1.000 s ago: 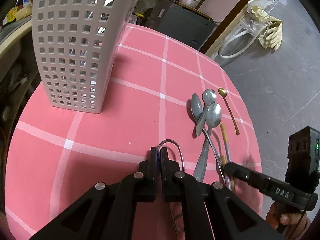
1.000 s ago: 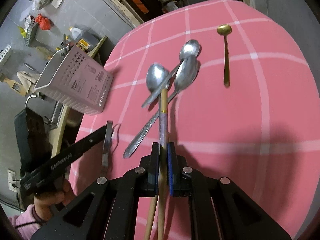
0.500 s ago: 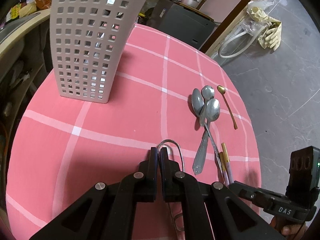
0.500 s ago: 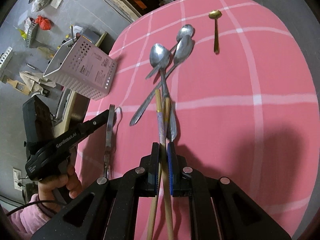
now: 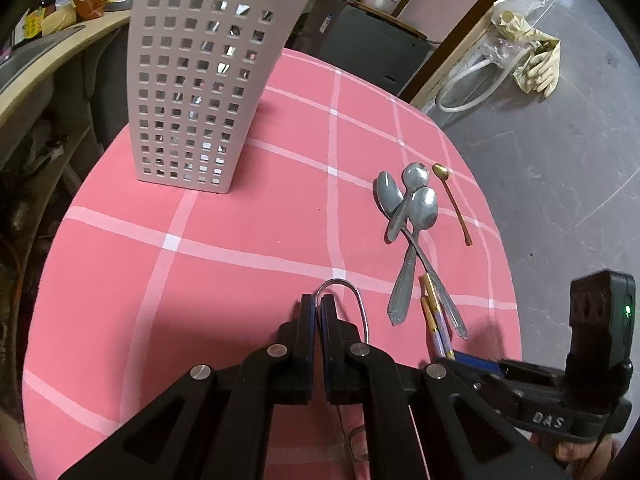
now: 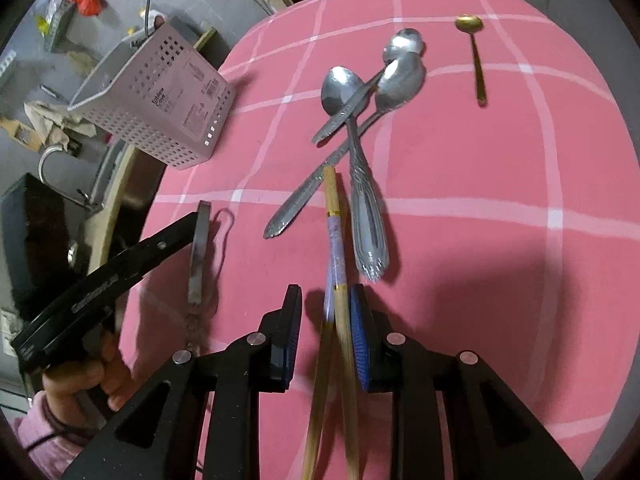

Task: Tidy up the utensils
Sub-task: 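Grasp the wire-handled utensil with the left tool while the right tool grasps the wooden chopsticks, then lift the wire utensil with the left tool while the right tool lifts the chopsticks toward the holder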

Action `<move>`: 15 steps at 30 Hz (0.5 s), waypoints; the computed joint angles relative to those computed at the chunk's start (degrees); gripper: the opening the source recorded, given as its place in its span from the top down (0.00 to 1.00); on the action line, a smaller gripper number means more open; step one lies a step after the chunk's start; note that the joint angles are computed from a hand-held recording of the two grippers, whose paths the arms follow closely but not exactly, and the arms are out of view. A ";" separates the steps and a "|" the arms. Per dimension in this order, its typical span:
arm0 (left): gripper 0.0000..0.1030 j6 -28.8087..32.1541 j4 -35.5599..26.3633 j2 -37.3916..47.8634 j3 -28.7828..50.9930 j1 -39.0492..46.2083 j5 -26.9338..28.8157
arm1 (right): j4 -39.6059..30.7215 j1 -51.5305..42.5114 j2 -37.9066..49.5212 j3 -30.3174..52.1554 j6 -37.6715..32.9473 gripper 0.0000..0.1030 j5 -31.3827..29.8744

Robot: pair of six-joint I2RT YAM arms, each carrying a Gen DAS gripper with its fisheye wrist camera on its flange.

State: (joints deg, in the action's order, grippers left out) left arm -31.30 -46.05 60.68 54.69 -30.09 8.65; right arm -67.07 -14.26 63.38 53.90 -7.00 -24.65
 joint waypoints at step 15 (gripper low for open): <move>0.96 2.36 -2.51 -3.01 1.21 1.98 2.05 | -1.34 -2.89 -4.07 0.95 -2.59 0.94 -0.78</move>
